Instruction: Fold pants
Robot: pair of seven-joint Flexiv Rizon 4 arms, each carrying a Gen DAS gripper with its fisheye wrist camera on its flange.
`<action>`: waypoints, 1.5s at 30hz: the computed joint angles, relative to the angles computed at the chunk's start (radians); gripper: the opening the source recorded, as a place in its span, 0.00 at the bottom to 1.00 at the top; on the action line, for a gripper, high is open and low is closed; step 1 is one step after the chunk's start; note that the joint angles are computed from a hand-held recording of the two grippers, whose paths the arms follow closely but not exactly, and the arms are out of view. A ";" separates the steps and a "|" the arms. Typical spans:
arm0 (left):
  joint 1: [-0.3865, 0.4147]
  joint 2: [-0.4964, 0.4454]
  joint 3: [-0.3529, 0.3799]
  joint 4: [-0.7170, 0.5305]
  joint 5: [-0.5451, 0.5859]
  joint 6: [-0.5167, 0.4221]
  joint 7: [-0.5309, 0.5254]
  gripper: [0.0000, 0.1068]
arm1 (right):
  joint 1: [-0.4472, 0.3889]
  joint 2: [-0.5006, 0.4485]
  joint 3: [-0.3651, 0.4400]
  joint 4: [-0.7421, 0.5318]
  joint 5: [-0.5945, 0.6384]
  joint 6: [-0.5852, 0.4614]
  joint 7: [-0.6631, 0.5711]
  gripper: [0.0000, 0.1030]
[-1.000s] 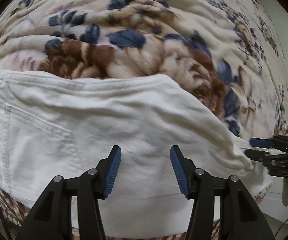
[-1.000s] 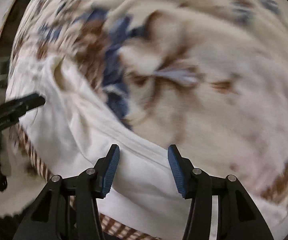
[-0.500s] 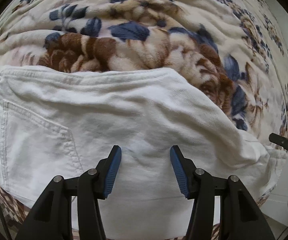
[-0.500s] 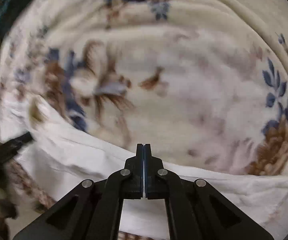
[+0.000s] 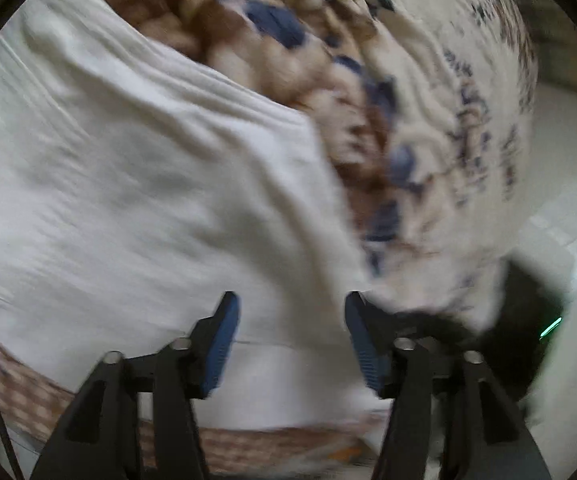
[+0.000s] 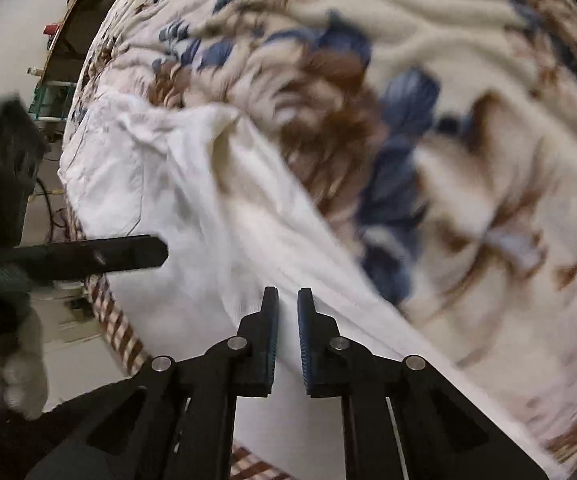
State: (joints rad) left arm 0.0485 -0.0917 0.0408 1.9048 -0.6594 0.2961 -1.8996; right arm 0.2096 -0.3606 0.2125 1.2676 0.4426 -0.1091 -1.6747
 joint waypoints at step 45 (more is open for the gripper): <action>0.046 0.051 0.042 -0.045 0.176 -0.058 -0.069 0.30 | -0.068 -0.097 -0.039 -0.035 0.064 0.123 0.304 0.01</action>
State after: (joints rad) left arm 0.0945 -0.0403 0.0825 1.8598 -0.4837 0.2381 -1.9690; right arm 0.1415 -0.4580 0.1731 1.2323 0.5065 0.0140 -1.3710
